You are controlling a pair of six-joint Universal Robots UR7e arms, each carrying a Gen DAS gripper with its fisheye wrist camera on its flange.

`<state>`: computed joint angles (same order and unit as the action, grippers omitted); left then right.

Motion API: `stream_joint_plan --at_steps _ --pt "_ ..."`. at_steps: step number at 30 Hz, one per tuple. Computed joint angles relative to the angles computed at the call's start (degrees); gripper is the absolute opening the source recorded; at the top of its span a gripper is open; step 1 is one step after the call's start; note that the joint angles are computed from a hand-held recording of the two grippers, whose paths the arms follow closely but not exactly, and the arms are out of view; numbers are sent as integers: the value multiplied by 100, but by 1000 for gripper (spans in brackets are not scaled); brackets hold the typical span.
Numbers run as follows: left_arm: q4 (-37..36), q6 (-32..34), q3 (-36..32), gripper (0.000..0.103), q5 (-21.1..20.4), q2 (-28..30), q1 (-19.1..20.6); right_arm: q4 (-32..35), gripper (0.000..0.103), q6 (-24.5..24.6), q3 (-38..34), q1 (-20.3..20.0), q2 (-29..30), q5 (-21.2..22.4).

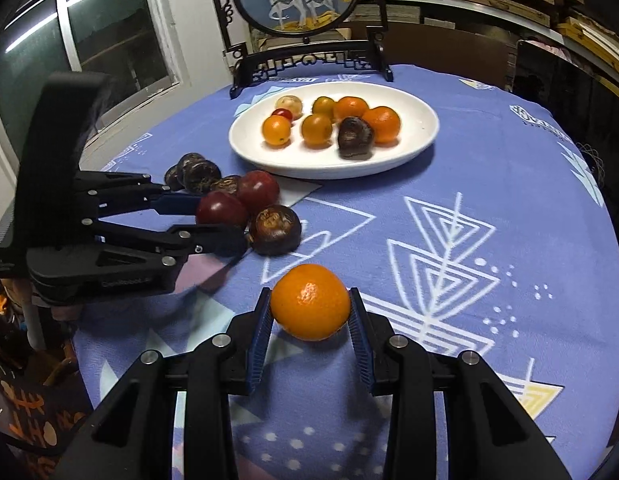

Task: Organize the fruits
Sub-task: 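Grasp a red tomato with the left tool while the right tool grasps a tangerine, then carry the red tomato and tangerine toward the white plate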

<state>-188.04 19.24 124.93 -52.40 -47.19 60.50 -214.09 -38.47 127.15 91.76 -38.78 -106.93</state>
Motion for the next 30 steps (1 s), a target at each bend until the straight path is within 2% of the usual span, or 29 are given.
stream_joint_plan --at_steps 10,19,30 --pt "-307 0 306 39 316 -234 110 499 37 -6 -379 290 355 13" --pt "-527 60 378 39 303 -257 163 596 37 53 -513 427 482 -95" --pt "-449 58 330 39 279 -240 222 792 37 89 -639 450 563 -242"
